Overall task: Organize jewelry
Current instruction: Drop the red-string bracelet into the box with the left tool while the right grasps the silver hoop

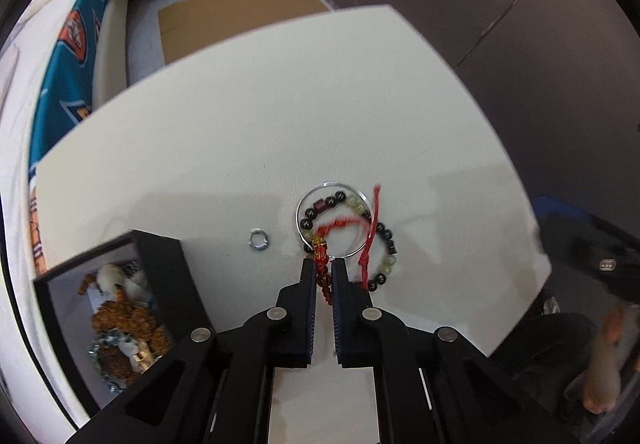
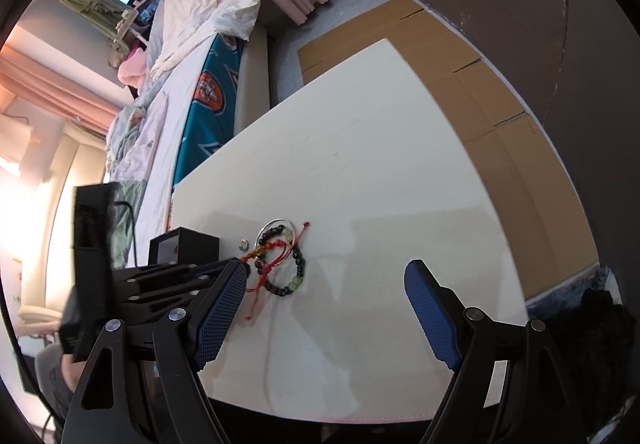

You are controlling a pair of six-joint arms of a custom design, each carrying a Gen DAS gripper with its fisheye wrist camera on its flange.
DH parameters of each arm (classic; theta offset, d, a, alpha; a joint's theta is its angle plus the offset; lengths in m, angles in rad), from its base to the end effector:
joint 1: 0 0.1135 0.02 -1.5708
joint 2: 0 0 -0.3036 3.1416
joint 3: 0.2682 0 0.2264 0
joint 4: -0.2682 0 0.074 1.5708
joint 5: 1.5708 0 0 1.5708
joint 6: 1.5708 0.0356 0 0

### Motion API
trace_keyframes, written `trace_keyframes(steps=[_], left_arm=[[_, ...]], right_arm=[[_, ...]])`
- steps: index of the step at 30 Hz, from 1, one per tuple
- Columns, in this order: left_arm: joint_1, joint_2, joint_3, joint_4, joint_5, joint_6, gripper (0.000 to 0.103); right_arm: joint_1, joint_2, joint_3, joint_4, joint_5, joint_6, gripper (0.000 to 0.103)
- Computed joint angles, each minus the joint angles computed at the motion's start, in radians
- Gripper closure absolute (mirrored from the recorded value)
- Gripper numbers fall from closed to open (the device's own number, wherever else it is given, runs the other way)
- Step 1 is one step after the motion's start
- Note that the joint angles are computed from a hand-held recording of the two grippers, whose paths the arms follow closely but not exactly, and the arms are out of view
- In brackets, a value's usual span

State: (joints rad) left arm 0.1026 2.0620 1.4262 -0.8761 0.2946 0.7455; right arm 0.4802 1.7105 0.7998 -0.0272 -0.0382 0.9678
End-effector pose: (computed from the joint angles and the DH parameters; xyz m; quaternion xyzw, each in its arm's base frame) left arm 0.3799 0.0287 0.1920 0.3165 0.9367 -0.1217 0.0869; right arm 0.2728 0.1436 0.1901 0.2236 0.9235 0.2197 0.2211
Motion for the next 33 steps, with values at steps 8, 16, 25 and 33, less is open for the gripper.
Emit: trace_keyframes(steps=[8,16,25,33], left_arm=[[0.069,-0.045,0.037,-0.041,0.066,0.064,0.096],[0.139,-0.021,0.152,-0.135,0.172,0.092,0.096],[0.263,0.045,0.328,-0.287,0.288,0.138,0.096],[0.339,0.142,0.515,-0.424,0.336,0.171,0.096]], right_arm=[[0.02,0.066,0.072,-0.04,-0.003,-0.01,0.021],[0.053,0.148,0.19,-0.129,0.035,-0.052,0.021],[0.104,0.342,0.482,-0.326,0.069,-0.146,0.021],[0.139,0.472,0.673,-0.506,0.153,-0.204,0.021]])
